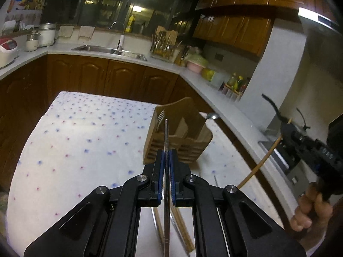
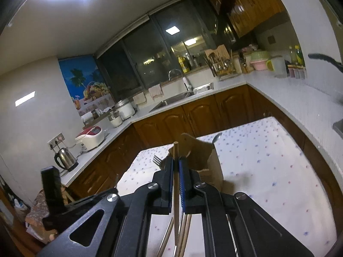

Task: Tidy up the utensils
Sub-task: 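Lift both chopsticks and carry them above the wooden holder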

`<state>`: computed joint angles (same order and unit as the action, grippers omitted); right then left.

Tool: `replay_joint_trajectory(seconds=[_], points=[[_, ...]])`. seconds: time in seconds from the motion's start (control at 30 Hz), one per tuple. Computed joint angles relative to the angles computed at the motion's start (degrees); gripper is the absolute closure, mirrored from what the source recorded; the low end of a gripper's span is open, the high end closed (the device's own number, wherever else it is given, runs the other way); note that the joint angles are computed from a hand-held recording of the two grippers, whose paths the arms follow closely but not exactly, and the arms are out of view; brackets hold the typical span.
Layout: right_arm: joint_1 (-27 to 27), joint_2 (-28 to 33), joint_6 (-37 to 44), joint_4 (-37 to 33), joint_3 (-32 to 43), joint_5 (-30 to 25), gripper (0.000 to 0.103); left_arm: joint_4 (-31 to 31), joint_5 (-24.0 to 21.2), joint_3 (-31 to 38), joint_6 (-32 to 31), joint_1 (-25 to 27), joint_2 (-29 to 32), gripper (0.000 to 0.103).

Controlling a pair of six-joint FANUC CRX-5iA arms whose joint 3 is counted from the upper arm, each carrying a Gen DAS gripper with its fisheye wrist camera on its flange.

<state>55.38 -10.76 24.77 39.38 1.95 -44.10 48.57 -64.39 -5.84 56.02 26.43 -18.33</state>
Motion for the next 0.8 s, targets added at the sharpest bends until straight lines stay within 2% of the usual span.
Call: replay_joint_trajectory(seconds=[0.8], points=[[-0.6,0.0,1.1,-0.8,-0.1,1.1,0.098,-0.6,1.1,0.3,0.6,-1.6,0.2,0.099]])
